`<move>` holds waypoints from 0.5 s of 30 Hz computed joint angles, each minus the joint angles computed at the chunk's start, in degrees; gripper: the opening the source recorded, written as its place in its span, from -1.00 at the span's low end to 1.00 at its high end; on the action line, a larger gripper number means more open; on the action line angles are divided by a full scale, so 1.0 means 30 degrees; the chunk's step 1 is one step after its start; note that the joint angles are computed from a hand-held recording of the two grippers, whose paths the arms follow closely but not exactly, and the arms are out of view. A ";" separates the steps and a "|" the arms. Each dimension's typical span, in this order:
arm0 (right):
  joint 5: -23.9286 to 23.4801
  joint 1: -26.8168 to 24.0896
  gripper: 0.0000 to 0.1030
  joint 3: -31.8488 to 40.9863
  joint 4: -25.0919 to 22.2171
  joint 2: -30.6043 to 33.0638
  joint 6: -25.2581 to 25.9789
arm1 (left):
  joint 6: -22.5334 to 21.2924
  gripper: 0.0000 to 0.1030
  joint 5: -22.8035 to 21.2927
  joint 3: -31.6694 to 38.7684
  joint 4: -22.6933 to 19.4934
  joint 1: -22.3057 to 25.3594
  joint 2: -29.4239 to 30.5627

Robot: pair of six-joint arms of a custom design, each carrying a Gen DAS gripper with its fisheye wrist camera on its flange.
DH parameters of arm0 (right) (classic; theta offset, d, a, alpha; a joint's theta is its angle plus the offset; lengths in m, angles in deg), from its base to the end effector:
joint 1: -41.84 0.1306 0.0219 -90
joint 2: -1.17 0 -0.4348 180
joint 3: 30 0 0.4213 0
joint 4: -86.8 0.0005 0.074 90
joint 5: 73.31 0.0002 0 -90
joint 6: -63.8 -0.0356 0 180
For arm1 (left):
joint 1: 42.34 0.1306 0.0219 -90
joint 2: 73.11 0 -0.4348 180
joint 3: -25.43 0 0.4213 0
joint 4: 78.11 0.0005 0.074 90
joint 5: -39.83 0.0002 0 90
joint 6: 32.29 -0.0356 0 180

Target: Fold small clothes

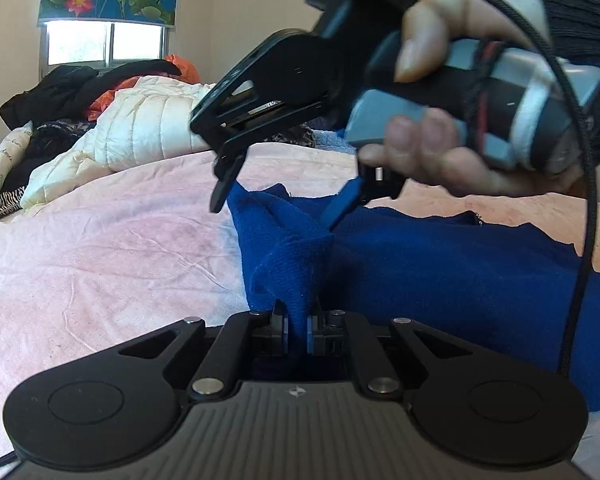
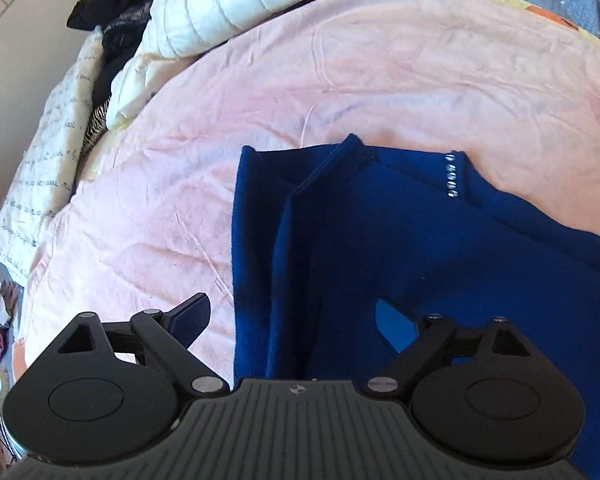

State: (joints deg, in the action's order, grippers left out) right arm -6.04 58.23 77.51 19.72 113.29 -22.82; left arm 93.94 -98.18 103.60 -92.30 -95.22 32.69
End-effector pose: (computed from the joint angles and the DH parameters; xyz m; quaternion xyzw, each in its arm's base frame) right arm 0.6092 0.1930 0.3980 -0.1970 0.9482 0.2110 0.1329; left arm 0.3745 -0.4518 0.2882 -0.0436 0.8492 0.0030 0.5263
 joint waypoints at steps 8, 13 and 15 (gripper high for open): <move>0.3810 0.1638 -0.09 -0.0014 0.0601 0.0604 0.2893 | -0.0277 -0.86 0.0462 -0.0131 0.0363 0.0071 -0.0059; 0.2845 0.0886 -0.76 -0.0551 0.1253 0.0107 0.3180 | -0.1294 -0.85 -0.0162 0.0234 0.0043 0.0018 0.0158; 0.1983 0.0301 -0.78 -0.0752 0.1441 -0.0155 0.3223 | -0.2699 -0.85 -0.0839 0.0242 0.0829 -0.0273 0.0224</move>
